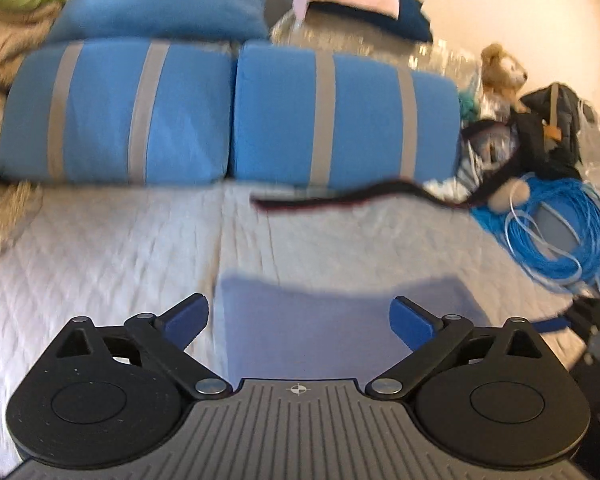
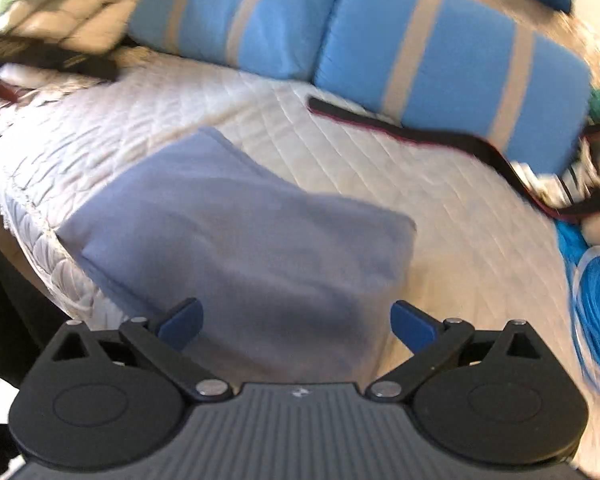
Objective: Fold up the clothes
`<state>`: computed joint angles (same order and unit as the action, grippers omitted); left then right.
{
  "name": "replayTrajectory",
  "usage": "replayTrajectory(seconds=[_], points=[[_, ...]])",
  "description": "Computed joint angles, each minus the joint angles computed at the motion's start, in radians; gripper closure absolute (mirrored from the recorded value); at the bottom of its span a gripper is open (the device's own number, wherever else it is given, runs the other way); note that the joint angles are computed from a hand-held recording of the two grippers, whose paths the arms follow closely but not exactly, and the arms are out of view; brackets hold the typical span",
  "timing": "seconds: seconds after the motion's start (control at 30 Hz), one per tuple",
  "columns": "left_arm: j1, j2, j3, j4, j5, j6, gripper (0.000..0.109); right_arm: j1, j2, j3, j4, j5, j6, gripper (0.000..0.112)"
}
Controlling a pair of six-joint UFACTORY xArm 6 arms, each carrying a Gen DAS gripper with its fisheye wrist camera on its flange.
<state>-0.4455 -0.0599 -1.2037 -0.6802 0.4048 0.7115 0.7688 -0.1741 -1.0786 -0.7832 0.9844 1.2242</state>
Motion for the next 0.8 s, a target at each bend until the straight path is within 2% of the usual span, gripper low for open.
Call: replayTrajectory(seconds=[0.13, 0.2, 0.3, 0.47, 0.57, 0.7, 0.8], points=[[0.007, -0.08, 0.096, 0.25, 0.045, -0.24, 0.009, 0.027, 0.009, -0.031, 0.077, 0.08, 0.027, 0.009], [0.005, -0.112, 0.138, 0.309, 0.059, -0.299, 0.009, 0.049, 0.019, -0.05, 0.092, 0.131, 0.037, 0.009], [0.001, -0.168, 0.21, 0.33, 0.064, -0.349, 0.009, 0.082, 0.035, -0.073, 0.108, 0.193, 0.051, 0.009], [-0.008, -0.236, 0.295, 0.353, 0.077, -0.432, 0.009, 0.122, 0.055, -0.095, 0.146, 0.241, 0.096, 0.009], [-0.019, -0.266, 0.336, 0.417, 0.06, -0.506, 0.009, 0.143, 0.085, -0.136, 0.17, 0.3, 0.132, 0.009], [-0.028, -0.277, 0.351, 0.445, 0.057, -0.534, 0.009, 0.17, 0.089, -0.153, 0.159, 0.319, 0.192, 0.009], [-0.032, -0.266, 0.339, 0.525, 0.072, -0.59, 0.009, 0.177, 0.089, -0.16, 0.163, 0.318, 0.196, 0.009]])
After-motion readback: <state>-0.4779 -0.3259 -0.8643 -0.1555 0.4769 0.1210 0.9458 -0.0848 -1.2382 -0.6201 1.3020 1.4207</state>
